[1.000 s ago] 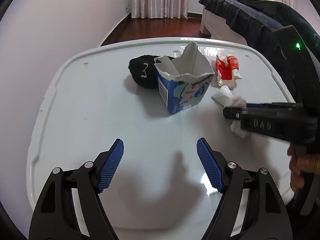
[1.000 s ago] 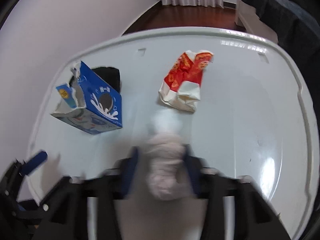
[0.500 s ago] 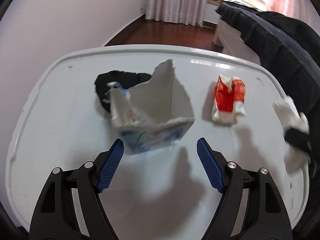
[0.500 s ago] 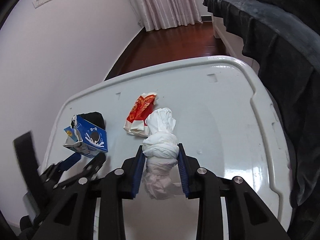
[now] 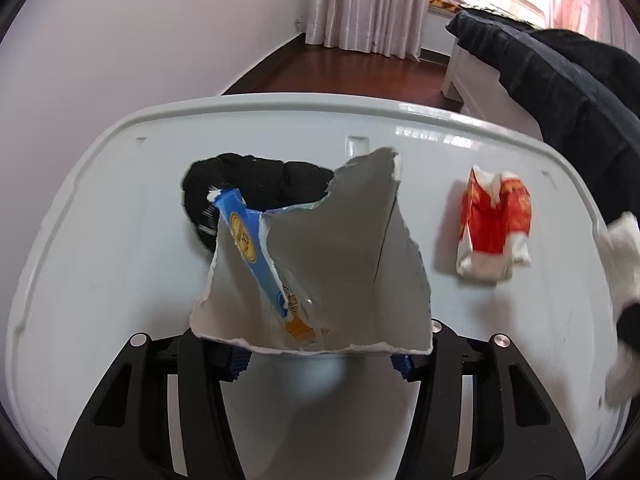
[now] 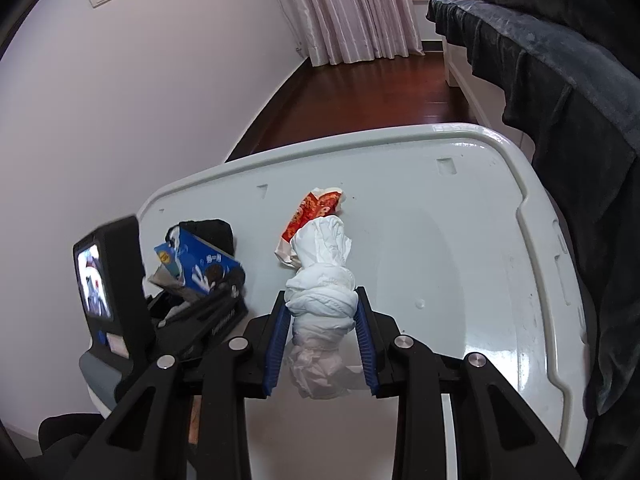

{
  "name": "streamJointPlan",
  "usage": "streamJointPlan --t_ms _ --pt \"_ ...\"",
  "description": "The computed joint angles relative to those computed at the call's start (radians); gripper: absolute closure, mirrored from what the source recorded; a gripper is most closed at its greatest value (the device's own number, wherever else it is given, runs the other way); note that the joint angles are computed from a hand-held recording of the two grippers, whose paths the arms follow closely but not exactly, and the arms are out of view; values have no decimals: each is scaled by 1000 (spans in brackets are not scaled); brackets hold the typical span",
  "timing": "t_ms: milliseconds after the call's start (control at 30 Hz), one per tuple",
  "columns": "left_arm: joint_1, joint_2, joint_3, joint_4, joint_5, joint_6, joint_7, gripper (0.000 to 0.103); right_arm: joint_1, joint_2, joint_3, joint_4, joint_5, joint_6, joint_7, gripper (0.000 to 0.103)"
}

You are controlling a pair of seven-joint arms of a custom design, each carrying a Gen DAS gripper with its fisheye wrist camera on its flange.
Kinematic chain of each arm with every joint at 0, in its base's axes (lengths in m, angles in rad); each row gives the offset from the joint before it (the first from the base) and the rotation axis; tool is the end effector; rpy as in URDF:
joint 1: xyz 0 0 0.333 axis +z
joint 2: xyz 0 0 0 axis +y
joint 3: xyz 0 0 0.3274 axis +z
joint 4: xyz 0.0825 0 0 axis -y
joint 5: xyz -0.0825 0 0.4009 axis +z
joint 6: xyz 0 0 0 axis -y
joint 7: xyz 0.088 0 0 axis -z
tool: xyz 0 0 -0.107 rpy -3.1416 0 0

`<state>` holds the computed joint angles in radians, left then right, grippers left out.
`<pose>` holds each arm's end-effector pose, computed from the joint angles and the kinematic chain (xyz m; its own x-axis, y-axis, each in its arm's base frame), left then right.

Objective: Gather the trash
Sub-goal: 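Grasp the white tissue with the right tool while the left tool grasps the torn milk carton, then carry the tissue and carton over the bucket and open both tools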

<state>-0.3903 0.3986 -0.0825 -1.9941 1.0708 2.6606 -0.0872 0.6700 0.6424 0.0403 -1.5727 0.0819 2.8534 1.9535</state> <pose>0.5586 -0.3112 0.2769 0.2778 -0.9603 0.0270 -0.7763 -0.2410 -0.5825 0.5881 0.4917 0.3374 0.3106 -0.9007 -0.3039 -0.8487 -0.1189 -0.5153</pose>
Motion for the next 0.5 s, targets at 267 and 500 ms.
streamJointPlan --t_ms 267,500 --pt "18 -208 -50 -177 44 -10 -24 51 23 -27 -3 -33 -11 28 8 71" --pt "67 -484 -151 -350 108 14 -33 51 149 -242 -87 -302 -88 182 97 71"
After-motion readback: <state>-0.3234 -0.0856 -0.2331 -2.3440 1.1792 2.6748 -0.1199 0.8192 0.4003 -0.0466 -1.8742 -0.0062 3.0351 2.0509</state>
